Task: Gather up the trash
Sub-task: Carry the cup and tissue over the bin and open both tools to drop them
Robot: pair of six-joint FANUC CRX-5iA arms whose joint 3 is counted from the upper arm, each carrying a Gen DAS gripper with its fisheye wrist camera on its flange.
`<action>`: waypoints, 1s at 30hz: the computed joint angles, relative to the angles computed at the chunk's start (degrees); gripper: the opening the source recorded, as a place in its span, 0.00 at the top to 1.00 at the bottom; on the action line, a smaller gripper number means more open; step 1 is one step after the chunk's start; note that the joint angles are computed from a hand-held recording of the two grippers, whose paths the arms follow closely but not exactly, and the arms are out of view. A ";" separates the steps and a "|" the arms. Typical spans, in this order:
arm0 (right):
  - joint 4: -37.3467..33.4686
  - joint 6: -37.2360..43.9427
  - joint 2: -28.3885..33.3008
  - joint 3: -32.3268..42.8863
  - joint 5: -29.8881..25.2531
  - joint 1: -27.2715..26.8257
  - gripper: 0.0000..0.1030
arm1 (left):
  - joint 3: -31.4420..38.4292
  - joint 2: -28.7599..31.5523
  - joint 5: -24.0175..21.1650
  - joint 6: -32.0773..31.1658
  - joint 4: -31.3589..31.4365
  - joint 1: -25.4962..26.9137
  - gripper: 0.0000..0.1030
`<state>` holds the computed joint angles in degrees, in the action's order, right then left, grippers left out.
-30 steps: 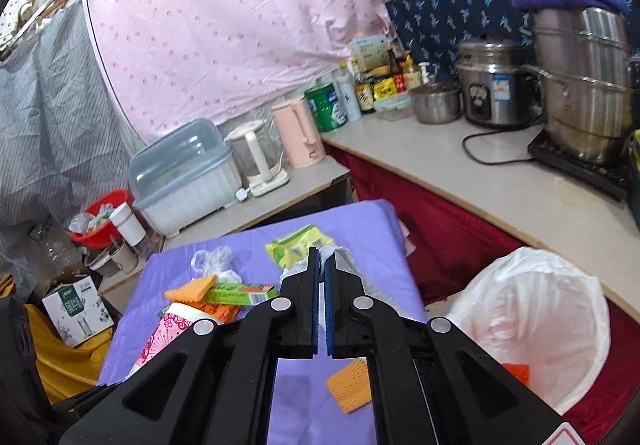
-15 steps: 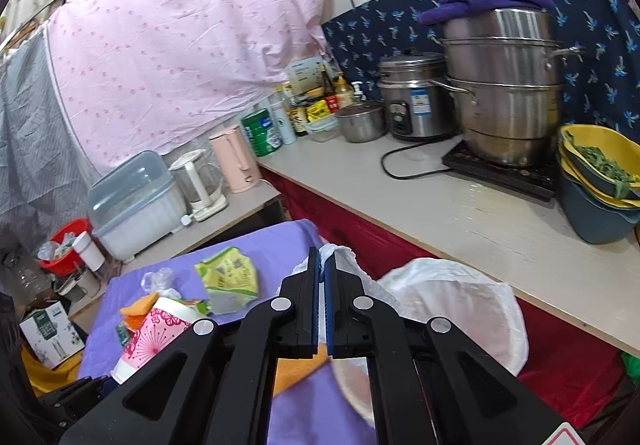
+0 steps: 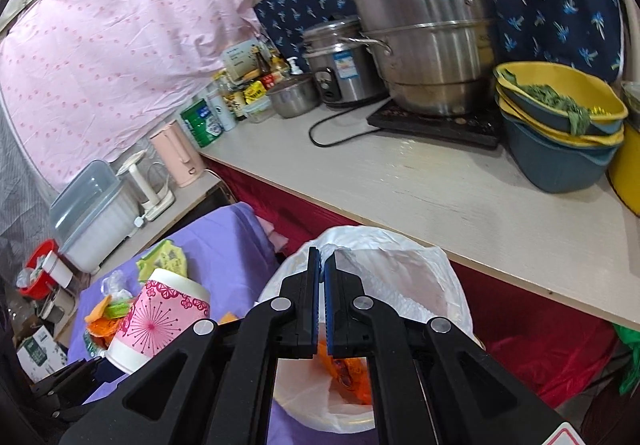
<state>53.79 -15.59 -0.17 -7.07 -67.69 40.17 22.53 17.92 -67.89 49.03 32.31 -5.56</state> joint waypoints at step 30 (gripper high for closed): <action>1.42 -1.19 0.59 -0.03 -1.35 0.22 0.58 | 4.94 5.73 -0.89 4.51 -2.94 -1.79 0.23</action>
<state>55.20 -16.78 0.42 -7.10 -69.05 40.39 27.47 23.65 -68.78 53.54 29.37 -7.35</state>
